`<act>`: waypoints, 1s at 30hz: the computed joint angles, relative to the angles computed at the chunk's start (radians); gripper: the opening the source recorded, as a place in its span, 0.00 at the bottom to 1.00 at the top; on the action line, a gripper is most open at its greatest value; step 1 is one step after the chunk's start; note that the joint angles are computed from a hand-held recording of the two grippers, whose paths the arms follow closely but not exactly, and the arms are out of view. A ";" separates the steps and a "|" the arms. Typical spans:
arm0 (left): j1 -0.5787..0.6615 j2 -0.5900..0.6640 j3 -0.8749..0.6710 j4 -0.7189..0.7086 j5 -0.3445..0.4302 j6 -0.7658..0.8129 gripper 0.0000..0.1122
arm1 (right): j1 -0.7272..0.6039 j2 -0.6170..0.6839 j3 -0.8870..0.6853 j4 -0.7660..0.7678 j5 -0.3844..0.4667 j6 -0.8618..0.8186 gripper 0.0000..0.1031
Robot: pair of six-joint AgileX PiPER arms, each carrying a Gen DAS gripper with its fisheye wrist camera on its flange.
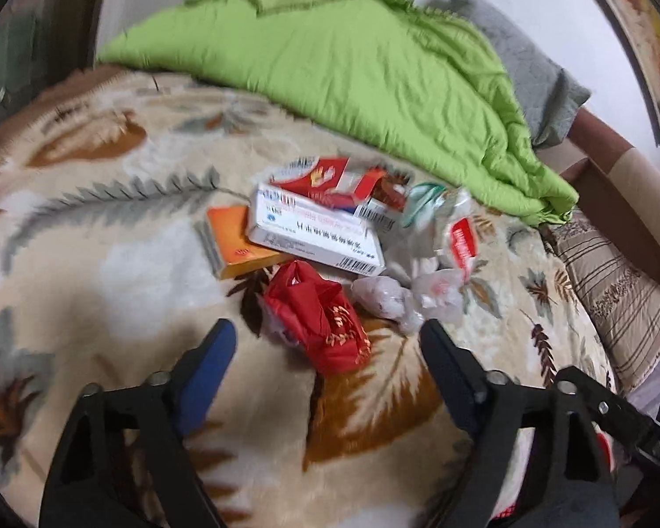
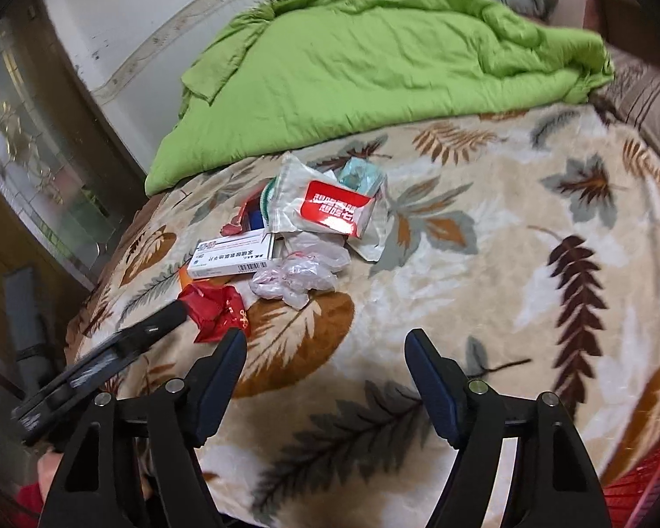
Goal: Collect trash
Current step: 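Grasp the red crumpled wrapper with the left tool while the right tool grasps a clear plastic bag, then carry the red wrapper and plastic bag to the red basket and release both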
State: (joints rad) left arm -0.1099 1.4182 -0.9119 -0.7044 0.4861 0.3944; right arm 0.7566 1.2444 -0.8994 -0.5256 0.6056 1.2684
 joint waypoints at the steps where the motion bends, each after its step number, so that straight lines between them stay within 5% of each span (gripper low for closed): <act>1: 0.000 0.024 -0.013 -0.002 0.002 -0.002 0.66 | -0.020 0.012 -0.003 0.031 -0.022 -0.029 0.76; 4: 0.006 0.110 -0.043 -0.063 0.005 0.060 0.51 | -0.081 0.068 -0.025 0.140 -0.093 -0.136 0.76; 6: 0.021 0.136 -0.055 -0.099 0.024 0.095 0.30 | -0.115 0.121 -0.057 0.212 -0.125 -0.216 0.76; 14: 0.040 0.135 -0.040 -0.151 0.013 0.180 0.27 | -0.217 0.336 -0.200 0.440 -0.194 -0.435 0.76; 16: 0.035 0.143 -0.048 -0.133 0.013 0.171 0.27 | -0.223 0.375 -0.219 0.461 -0.204 -0.446 0.65; 17: 0.037 0.143 -0.048 -0.135 0.015 0.176 0.27 | -0.229 0.381 -0.217 0.495 -0.210 -0.483 0.43; 18: 0.035 0.143 -0.051 -0.130 0.012 0.171 0.27 | -0.230 0.387 -0.215 0.531 -0.219 -0.519 0.39; 25: 0.005 0.154 -0.057 -0.078 -0.037 0.097 0.40 | -0.177 0.298 -0.137 0.218 -0.240 -0.228 0.29; 30: -0.020 0.132 -0.039 -0.087 -0.071 0.123 0.26 | -0.157 0.202 -0.063 0.088 -0.233 -0.084 0.29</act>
State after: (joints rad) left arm -0.1297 1.5499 -0.9504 -0.7915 0.4153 0.5177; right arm 0.5999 1.4460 -0.9627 -0.4375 0.3727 1.1841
